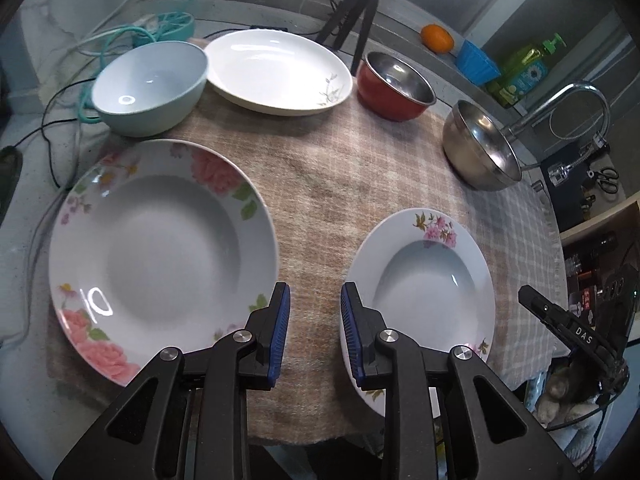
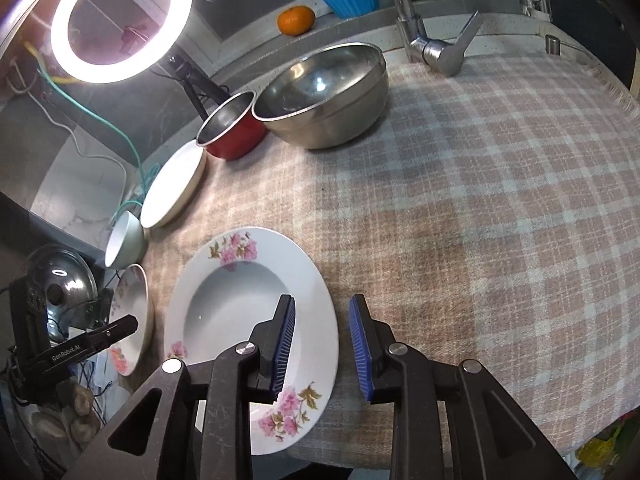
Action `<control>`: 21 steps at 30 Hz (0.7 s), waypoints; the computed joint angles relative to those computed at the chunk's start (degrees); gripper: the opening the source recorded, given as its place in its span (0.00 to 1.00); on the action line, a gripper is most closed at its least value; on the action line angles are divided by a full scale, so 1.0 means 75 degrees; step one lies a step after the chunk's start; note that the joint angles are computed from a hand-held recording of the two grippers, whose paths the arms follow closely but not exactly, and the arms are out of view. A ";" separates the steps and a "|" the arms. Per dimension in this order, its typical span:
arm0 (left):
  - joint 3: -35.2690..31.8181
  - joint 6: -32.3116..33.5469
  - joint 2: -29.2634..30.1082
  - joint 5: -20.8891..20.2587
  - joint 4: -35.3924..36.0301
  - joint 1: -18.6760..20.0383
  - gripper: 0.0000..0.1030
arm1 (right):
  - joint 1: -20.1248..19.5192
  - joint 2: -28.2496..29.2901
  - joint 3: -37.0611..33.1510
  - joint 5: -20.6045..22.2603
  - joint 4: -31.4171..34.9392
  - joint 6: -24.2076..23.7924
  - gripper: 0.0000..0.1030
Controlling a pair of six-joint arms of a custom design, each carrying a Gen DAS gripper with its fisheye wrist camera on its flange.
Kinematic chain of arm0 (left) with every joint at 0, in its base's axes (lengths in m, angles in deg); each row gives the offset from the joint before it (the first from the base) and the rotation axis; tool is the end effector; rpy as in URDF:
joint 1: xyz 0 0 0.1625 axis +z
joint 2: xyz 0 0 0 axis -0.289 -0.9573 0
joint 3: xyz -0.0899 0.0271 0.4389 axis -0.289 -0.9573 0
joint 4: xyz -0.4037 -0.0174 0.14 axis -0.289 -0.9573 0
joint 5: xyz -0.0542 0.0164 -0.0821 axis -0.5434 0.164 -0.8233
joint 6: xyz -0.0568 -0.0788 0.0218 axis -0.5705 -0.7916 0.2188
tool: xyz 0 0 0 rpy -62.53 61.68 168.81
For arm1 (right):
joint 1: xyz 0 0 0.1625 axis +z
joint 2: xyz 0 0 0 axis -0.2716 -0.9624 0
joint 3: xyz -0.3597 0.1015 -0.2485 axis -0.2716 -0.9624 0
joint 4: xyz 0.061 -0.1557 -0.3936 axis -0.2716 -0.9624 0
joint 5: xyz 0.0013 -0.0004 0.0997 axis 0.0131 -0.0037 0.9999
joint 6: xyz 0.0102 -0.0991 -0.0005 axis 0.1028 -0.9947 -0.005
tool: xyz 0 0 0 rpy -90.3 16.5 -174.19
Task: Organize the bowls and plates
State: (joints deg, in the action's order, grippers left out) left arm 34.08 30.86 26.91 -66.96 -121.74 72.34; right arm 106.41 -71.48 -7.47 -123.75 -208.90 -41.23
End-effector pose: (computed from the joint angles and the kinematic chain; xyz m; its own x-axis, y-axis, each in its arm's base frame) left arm -0.2248 -0.6893 0.1858 -0.8210 -0.4407 -0.3630 -0.1398 0.7717 -0.6204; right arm 0.1220 -0.8456 0.2029 -0.8895 -0.3345 0.3113 -0.4079 0.8883 -0.2111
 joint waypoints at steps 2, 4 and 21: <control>0.0151 -0.0251 -0.0161 0.0201 0.0091 -0.0040 0.24 | 0.0051 -0.0018 0.0077 0.0021 -0.0176 -0.0113 0.25; 0.0303 -0.0527 -0.0341 0.0367 0.0249 -0.0076 0.24 | 0.0075 -0.0031 0.0112 0.0133 -0.0229 -0.0165 0.25; 0.1323 -0.2292 -0.1502 0.1019 0.1084 -0.0130 0.30 | 0.0559 0.0273 -0.0063 -0.0022 -0.0007 -0.0550 0.28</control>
State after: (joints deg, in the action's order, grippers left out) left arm 44.00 13.66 15.65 -59.32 -113.61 71.36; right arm 110.61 -69.43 -7.95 -123.92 -208.94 -45.35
